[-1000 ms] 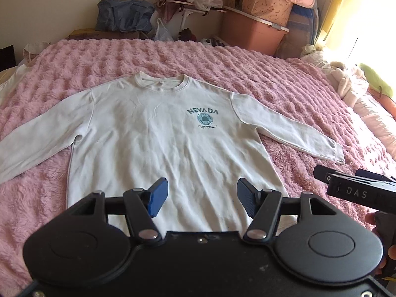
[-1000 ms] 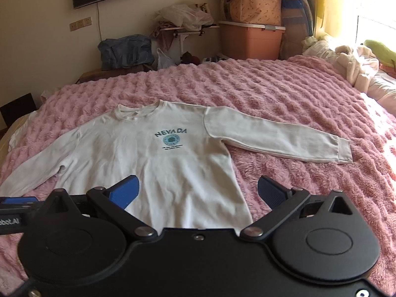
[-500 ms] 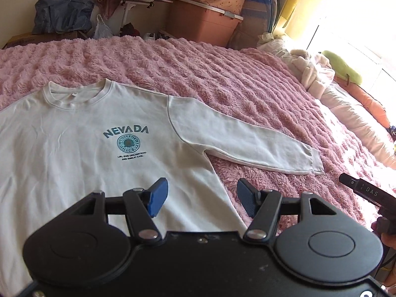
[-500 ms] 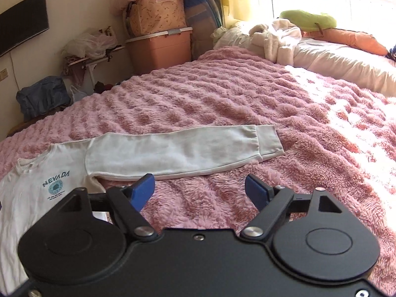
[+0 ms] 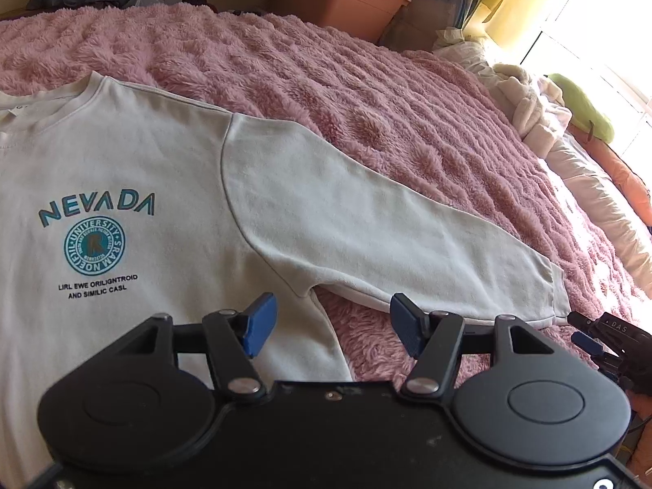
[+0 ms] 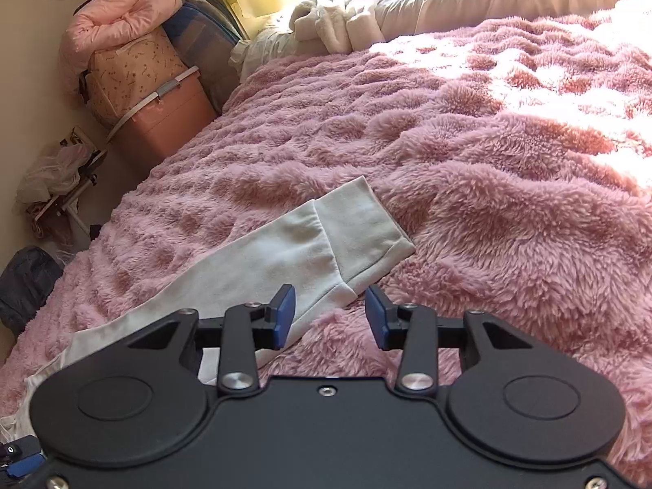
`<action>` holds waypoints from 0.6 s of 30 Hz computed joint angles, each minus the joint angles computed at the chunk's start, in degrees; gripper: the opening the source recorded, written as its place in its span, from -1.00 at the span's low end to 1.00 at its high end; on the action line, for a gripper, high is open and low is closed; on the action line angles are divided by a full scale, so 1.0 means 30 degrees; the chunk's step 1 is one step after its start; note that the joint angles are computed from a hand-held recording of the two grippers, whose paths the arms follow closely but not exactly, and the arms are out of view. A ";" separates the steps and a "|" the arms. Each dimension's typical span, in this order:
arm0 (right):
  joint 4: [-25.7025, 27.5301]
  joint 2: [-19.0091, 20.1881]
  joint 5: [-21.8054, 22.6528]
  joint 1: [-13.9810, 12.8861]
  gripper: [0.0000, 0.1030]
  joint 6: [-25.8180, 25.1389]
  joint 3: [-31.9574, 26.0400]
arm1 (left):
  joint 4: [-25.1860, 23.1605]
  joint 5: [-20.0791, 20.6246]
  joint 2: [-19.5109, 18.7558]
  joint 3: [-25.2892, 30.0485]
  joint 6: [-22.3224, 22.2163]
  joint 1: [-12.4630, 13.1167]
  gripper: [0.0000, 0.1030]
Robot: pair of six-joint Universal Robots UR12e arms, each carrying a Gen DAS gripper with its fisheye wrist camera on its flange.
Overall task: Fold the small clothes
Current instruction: 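Reach the right gripper to the sleeve cuff and grasp it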
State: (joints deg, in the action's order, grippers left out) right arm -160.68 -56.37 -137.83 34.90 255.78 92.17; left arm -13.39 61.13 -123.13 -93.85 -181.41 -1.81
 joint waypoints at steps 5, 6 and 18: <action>-0.0170 0.0305 0.0578 -0.0572 -0.21 0.1368 0.0062 | -0.0598 0.0311 -0.0566 0.0555 -0.0005 -0.0256 0.26; -0.0264 0.0328 0.0724 -0.0683 -0.21 0.1944 0.0137 | -0.0592 0.0309 -0.0601 0.0564 -0.0021 -0.0296 0.26; -0.1731 0.0776 -0.1007 -0.1115 -0.74 0.6618 0.0297 | -0.0734 0.0593 -0.0548 0.0481 0.0723 -0.0479 0.27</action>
